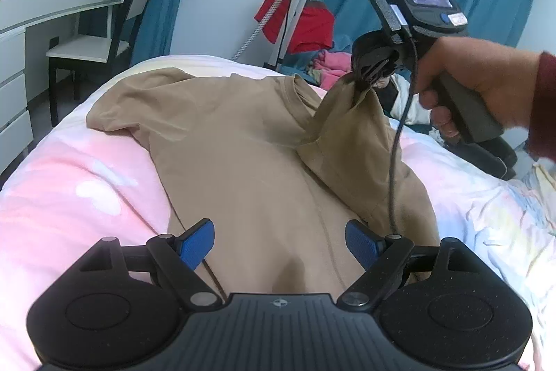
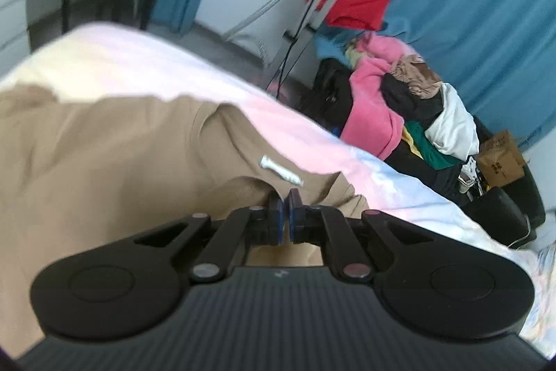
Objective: Fold clothes
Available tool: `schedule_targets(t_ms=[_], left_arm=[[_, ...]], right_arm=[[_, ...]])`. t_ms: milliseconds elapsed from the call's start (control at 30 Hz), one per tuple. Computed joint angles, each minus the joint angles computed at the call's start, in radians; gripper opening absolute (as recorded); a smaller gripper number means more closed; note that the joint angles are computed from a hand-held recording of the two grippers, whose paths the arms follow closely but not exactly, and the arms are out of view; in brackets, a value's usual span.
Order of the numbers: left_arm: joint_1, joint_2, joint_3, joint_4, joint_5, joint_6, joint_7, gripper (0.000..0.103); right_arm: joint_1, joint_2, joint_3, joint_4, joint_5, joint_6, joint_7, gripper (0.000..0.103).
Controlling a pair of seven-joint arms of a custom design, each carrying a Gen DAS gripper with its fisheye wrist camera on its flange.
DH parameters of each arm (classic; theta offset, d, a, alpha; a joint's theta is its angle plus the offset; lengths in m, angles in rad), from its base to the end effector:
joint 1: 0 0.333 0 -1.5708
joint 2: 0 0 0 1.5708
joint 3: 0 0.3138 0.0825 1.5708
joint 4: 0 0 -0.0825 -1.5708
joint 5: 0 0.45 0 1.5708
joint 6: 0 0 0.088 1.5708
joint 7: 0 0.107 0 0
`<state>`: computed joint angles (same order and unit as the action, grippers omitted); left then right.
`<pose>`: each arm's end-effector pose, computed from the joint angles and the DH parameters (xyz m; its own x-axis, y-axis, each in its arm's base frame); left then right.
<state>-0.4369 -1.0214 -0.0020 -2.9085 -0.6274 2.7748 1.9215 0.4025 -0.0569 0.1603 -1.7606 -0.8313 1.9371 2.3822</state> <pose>0.3411 -0.1317 0.4985 -0.4264 -0.8483 0.3139 -0.6464 0.0430 -0.7618 0.5627 0.2981 0.6115 -0.1823 -0.8858 0.4268 -0.7786 -0.1350 -0.6129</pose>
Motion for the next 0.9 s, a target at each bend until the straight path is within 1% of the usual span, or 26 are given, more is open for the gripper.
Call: schedule_targets(t_ms=[167,233,267,300,333,367,400,467,500,600,667,733,800,900], left_arm=[[0.003,0.026,0.001,0.004,-0.002,0.016,-0.008,0.084],[0.000,0.048,0.001,0.009,-0.001,0.029,-0.003,0.084],[-0.006,0.059,0.006,0.012,-0.004,0.036,0.001,0.084],[-0.011,0.070,0.010,0.015,-0.007,0.042,0.007,0.084],[-0.020,0.082,0.019,0.020,-0.015,0.048,0.012,0.084],[-0.032,0.094,0.031,0.025,-0.027,0.054,0.018,0.084],[-0.043,0.105,0.042,0.031,-0.040,0.058,0.025,0.084],[-0.060,0.127,0.056,0.042,-0.067,0.065,0.034,0.084],[-0.065,0.135,0.058,0.045,-0.079,0.069,0.037,0.084],[-0.069,0.141,0.049,0.045,-0.101,0.082,0.044,0.084],[-0.063,0.133,0.031,0.039,-0.098,0.090,0.045,0.084],[-0.058,0.120,0.013,0.029,-0.087,0.098,0.042,0.084],[-0.064,0.100,0.008,0.016,-0.080,0.103,0.041,0.084],[-0.072,0.058,0.000,-0.006,-0.070,0.092,0.026,0.084]], right_arm=[[-0.003,0.029,-0.007,-0.032,-0.034,0.067,0.070,0.008],[-0.009,0.024,-0.018,-0.063,-0.028,0.120,0.114,0.010],[-0.013,0.018,-0.022,-0.082,-0.022,0.153,0.138,0.017],[-0.018,0.001,-0.027,-0.109,-0.008,0.198,0.169,0.035],[-0.025,-0.018,-0.031,-0.140,-0.001,0.246,0.198,0.046],[-0.032,-0.045,-0.031,-0.178,-0.013,0.296,0.227,0.065],[-0.040,-0.077,-0.027,-0.218,-0.038,0.336,0.265,0.074],[-0.055,-0.147,-0.007,-0.295,-0.089,0.388,0.345,0.074],[-0.061,-0.188,0.008,-0.332,-0.100,0.395,0.379,0.074],[-0.071,-0.334,0.046,-0.453,-0.087,0.426,0.462,0.074],[-0.075,-0.457,0.082,-0.547,-0.063,0.437,0.539,0.074],[-0.071,-0.586,0.123,-0.637,-0.030,0.435,0.607,0.074],[-0.060,-0.716,0.168,-0.720,0.007,0.422,0.669,0.074],[-0.031,-0.901,0.243,-0.823,0.061,0.376,0.758,0.074]])
